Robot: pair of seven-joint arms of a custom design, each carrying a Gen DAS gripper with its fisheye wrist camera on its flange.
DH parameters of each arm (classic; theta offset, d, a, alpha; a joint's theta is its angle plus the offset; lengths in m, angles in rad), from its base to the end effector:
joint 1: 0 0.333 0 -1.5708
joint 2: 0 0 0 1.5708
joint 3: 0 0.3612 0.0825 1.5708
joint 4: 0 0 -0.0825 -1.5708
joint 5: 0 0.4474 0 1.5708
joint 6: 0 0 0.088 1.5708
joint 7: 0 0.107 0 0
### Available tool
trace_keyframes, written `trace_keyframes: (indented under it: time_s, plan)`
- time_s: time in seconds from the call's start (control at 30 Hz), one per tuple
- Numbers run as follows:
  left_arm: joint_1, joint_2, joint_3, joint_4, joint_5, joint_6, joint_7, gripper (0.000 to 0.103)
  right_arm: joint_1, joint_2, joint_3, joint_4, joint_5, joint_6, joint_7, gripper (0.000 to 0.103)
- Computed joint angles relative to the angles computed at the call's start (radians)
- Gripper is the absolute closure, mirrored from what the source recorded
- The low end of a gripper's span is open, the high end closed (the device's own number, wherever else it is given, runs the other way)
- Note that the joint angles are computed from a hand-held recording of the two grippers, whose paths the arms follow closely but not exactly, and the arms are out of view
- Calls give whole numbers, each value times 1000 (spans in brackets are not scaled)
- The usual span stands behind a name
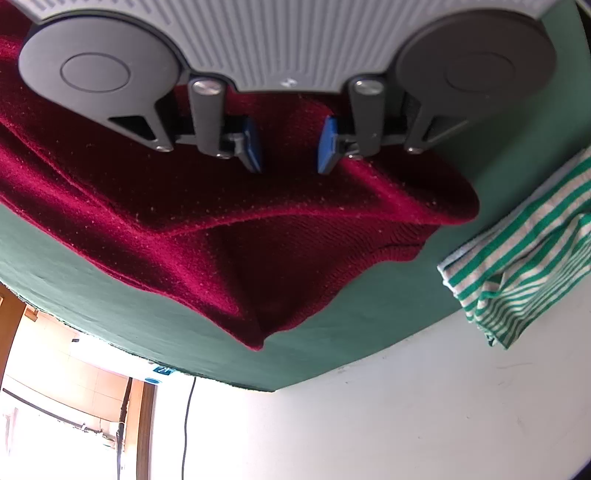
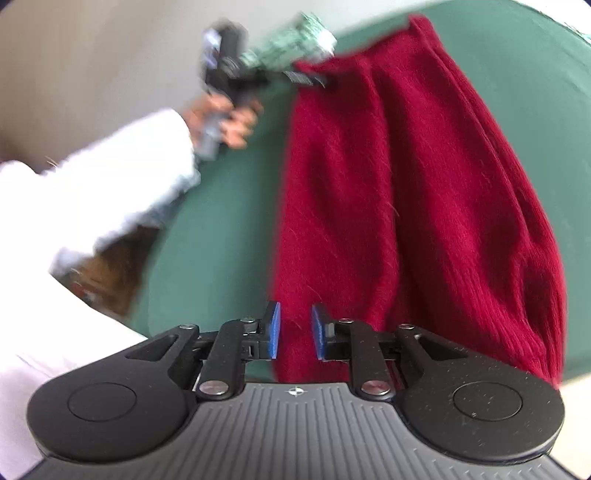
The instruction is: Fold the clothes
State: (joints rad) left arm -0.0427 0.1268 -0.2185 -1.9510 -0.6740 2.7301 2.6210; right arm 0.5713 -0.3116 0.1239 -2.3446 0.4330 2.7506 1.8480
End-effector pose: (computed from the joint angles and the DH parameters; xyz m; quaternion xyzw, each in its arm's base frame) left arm 0.6732 -0.1496 0.4982 -0.3623 0.8505 -0.3315 0.1884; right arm 0.4227 0.3369 0.5496 -0.6851 0.6285 0.0204 0.3676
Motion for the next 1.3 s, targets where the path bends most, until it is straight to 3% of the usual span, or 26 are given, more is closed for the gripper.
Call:
trace_keyframes:
  time_s: [0.07, 0.1, 0.13, 0.2, 0.3, 0.4, 0.43, 0.47, 0.5, 0.6, 0.67, 0.7, 0.77, 0.8, 0.93, 1.03, 1.07, 1.17, 1.3]
  plan:
    - [2, -10, -5, -16, -19, 23, 32, 68, -39, -10, 29, -4, -67, -29, 83, 103]
    - [3, -14, -5, -21, -29, 27, 46, 68, -19, -7, 12, 8, -38, -10, 59, 95]
    - [9, -23, -7, -24, -67, 24, 77, 69, 0, -3, -4, 19, -7, 8, 33, 93]
    - [34, -46, -21, -28, -218, 5, 197, 69, 47, 36, -40, 60, 70, 82, -67, 92]
    - [-2, -33, 9, -16, -157, 22, 159, 67, 98, 133, -85, 125, 229, 177, -232, 86]
    - [-25, 22, 33, 10, 34, 66, -28, 60, 32, 179, -41, 134, 184, 166, -164, 87]
    - [-9, 29, 21, 14, 13, 75, -23, 50, -14, 185, -10, 135, 82, 137, -69, 89]
    - [7, 34, 7, 17, -19, 82, -9, 48, -44, 190, 8, 141, 30, 111, -21, 103]
    - [19, 35, 0, 21, -34, 74, -7, 49, -39, 190, -2, 151, 48, 103, -36, 103]
    - [68, 24, -36, 39, -214, 51, 118, 56, -42, 222, -14, 206, 108, 129, -130, 89]
    - [64, 48, -18, 78, -207, 18, 69, 59, -50, 284, -13, 279, 147, 185, -230, 89]
    - [56, 65, -8, 97, -174, 14, 23, 60, -60, 336, -11, 341, 215, 192, -295, 88]
    - [34, 109, 16, 138, -58, 21, -104, 73, -111, 447, 22, 477, 360, 175, -419, 88]
    - [28, 131, 24, 159, -1, 18, -164, 73, -140, 502, 41, 544, 400, 148, -455, 88]
    - [77, 170, -25, 204, -11, -6, -190, 74, -230, 636, 92, 690, 444, 47, -430, 89]
    - [99, 170, -51, 196, -24, 7, -157, 72, -289, 664, 153, 694, 560, 82, -456, 90]
    - [107, 168, -60, 189, -37, 14, -140, 72, -313, 669, 175, 686, 627, 103, -474, 103]
    - [116, 161, -68, 176, -54, 26, -110, 72, -421, 686, 284, 677, 1012, 119, -710, 103]
    - [111, 151, -64, 168, -47, 40, -103, 72, -390, 662, 259, 677, 1144, 136, -835, 98]
